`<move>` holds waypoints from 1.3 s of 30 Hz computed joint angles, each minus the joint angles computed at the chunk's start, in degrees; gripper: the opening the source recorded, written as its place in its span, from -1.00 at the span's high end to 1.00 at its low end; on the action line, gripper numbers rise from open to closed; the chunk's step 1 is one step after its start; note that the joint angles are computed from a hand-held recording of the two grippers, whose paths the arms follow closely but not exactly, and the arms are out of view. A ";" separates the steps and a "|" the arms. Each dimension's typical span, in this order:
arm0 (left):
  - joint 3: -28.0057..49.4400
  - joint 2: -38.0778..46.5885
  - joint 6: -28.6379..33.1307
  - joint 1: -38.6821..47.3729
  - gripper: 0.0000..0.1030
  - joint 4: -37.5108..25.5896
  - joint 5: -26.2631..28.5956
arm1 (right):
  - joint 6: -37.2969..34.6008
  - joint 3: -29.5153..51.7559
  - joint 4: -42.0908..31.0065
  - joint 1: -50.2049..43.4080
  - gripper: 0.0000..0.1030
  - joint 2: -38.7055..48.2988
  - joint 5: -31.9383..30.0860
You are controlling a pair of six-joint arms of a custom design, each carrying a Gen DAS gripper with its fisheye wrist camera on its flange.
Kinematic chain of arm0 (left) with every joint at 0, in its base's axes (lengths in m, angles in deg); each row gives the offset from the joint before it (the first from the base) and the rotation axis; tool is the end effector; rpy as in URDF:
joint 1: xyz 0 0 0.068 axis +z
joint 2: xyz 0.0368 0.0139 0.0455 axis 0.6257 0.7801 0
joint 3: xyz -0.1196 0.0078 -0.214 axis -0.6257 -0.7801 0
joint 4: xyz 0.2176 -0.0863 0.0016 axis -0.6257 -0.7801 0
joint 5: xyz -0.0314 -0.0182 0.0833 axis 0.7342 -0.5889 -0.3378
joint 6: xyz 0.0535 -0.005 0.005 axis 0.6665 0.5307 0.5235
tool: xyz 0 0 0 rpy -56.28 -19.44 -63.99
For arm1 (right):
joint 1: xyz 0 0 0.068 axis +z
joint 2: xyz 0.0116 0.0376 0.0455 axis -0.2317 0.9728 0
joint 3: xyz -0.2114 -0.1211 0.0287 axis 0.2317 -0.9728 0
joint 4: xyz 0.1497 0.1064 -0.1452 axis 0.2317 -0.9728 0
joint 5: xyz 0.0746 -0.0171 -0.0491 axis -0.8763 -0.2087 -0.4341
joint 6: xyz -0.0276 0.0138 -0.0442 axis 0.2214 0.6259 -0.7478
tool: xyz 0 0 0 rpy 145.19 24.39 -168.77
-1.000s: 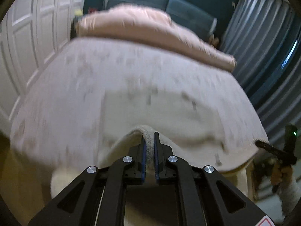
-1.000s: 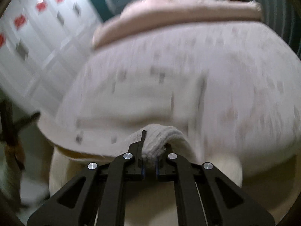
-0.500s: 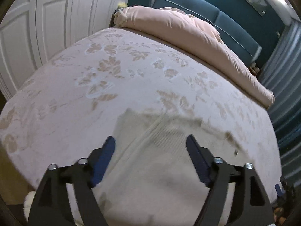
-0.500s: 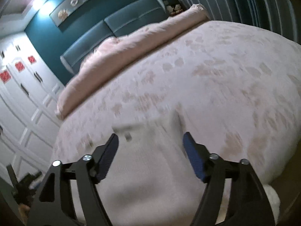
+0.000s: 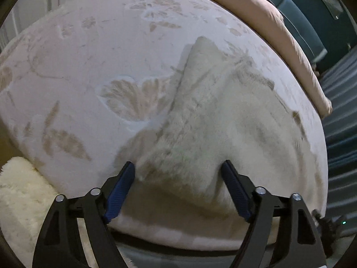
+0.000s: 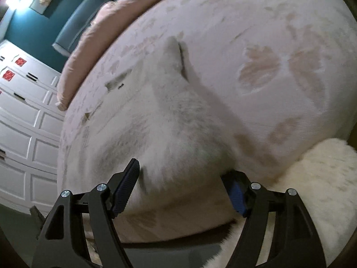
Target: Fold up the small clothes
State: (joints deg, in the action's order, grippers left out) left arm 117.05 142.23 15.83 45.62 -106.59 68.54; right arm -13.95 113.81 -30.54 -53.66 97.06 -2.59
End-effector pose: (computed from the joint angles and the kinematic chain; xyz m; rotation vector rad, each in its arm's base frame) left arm 0.2208 0.0191 0.1534 -0.7862 2.5503 -0.4208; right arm 0.2451 -0.1799 0.1515 0.5586 2.5467 0.6533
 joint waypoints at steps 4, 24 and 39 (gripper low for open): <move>3.22 0.42 1.98 2.36 0.74 -2.76 6.07 | 0.37 2.88 -0.93 3.23 0.80 0.55 1.41; 4.65 -22.56 9.45 -2.38 0.10 -25.38 -4.85 | -18.30 0.83 -6.81 -6.72 0.12 -14.14 9.59; 28.02 22.51 7.41 -7.15 -0.38 -2.89 -0.50 | -0.38 18.65 2.98 12.56 -0.15 8.51 11.80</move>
State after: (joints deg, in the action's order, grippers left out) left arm 145.07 164.74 23.24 38.47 -109.47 68.05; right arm -14.33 132.46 -27.56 -41.10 105.57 9.21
